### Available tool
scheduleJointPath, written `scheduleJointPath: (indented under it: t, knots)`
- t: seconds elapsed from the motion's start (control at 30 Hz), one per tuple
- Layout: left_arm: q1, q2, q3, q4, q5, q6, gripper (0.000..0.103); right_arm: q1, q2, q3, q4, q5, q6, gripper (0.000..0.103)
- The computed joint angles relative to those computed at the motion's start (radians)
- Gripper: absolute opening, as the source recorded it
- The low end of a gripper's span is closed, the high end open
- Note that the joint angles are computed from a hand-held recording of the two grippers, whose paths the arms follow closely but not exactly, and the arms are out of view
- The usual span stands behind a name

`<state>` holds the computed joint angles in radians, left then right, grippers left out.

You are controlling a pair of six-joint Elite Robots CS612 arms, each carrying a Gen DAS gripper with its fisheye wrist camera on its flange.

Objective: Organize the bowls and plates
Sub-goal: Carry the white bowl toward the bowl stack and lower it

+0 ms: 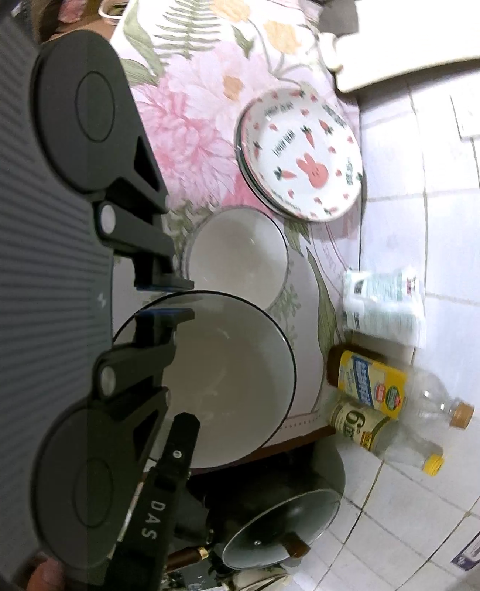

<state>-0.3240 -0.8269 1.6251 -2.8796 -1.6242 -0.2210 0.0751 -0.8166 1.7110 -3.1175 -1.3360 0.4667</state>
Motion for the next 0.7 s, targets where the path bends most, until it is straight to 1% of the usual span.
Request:
scheduleJointPath:
  t: [0.23, 0.47, 0.53, 0.63, 0.7]
  knots:
    - [0.019, -0.004, 0.034, -0.032, 0.035, -0.078, 0.007, 0.021, 0.014, -0.043, 0.058, 0.029, -0.076, 0.017]
    - [0.034, 0.023, 0.013, -0.043, 0.052, -0.151, 0.007, 0.033, 0.051, -0.119, 0.131, 0.035, -0.168, 0.017]
    - [0.034, 0.034, -0.001, -0.038, 0.062, -0.163, 0.007, 0.032, 0.064, -0.147, 0.16, 0.045, -0.174, 0.018]
    - [0.041, 0.053, -0.029, -0.02, 0.046, -0.179, 0.007, 0.026, 0.081, -0.192, 0.229, 0.065, -0.162, 0.018]
    - [0.049, 0.068, -0.051, -0.001, 0.018, -0.201, 0.008, 0.023, 0.094, -0.217, 0.247, 0.074, -0.174, 0.018]
